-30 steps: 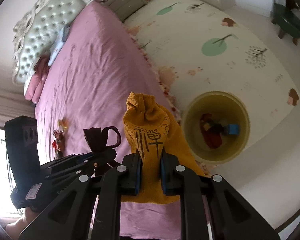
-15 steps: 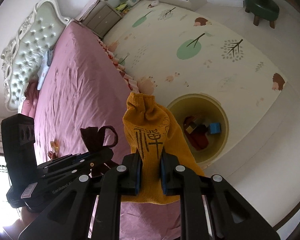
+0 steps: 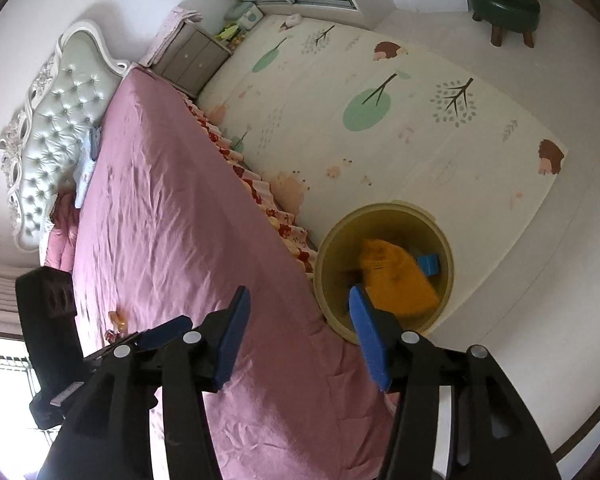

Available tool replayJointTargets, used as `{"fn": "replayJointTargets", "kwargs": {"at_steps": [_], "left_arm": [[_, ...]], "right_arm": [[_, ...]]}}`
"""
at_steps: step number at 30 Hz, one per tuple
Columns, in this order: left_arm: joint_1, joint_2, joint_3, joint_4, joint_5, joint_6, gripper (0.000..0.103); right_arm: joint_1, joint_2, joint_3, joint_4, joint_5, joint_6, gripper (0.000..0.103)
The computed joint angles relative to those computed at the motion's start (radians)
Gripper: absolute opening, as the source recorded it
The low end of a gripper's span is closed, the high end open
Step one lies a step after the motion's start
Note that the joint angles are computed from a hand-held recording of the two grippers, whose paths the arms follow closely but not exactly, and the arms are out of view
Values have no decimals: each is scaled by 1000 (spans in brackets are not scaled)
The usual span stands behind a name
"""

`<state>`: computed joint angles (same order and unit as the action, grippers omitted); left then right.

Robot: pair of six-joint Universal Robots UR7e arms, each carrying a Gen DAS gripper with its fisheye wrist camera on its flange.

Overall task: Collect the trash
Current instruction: 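Carry the cord and orange bag to the yellow bin and release both, then move both open tools back over the remaining items on the bed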

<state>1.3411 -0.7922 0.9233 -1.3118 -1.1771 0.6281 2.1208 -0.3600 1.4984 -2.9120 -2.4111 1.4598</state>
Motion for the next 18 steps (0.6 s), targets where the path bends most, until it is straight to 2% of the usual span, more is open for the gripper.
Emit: {"fn": "replayJointTargets", "kwargs": {"at_steps": [6,12,16,18], "left_arm": [[8,0,-41,14,-1,-9,78],[27,19,-125,39,-5,4,78],[53,65,-264,94,-10,4,78],[71,107,-380,142,-8,7,78]], "right_arm": [[-7,15,-46,12,26,-60,51],[-5,60,-155,75,50,-120,51],[1,114,-278,155,64,-152,51],[5,159,-376,213,77,-173,51]]}}
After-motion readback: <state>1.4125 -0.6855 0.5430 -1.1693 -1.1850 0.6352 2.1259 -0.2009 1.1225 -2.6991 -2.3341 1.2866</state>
